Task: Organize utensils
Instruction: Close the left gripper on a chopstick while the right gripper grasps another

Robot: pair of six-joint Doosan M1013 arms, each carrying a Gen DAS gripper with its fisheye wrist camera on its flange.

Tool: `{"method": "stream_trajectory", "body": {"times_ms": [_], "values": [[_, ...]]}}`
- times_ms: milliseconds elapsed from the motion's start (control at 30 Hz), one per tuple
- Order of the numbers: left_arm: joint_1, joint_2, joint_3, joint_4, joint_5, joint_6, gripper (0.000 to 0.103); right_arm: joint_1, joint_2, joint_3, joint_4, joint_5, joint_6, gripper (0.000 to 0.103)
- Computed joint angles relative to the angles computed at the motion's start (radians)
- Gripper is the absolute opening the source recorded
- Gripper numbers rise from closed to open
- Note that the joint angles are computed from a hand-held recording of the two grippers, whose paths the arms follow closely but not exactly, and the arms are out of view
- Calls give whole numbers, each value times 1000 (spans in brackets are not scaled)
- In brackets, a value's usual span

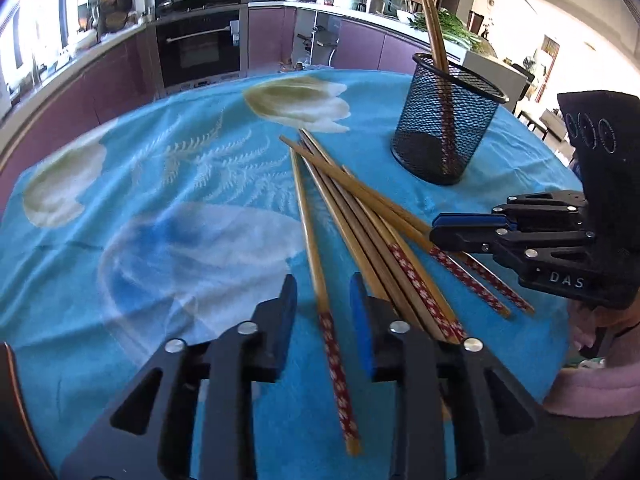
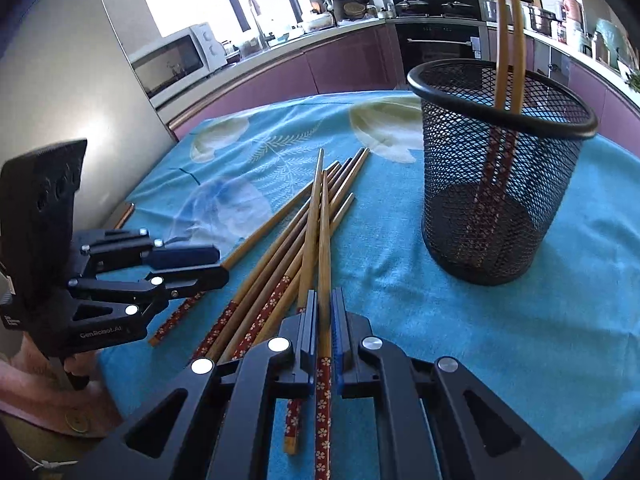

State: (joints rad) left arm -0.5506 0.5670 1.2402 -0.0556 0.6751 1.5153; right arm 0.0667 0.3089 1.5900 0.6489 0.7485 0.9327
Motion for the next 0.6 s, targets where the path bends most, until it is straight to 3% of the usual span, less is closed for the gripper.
{"method": "stream_trajectory", "body": {"times_ms": [267,400,500,600], "values": [[9,70,-117,6,78,42,30,9,29,-37,-71,-11,47,8],[2,97,-163,46,100,15,23,14,43,-56,-79,-16,62,8],[0,108,-183,55,108,-24,10,12,48,-60,-62,-20,62,6],[-2,100,-173,66,93,-64,8,3,36,-46,-23,-36,36,6]]}}
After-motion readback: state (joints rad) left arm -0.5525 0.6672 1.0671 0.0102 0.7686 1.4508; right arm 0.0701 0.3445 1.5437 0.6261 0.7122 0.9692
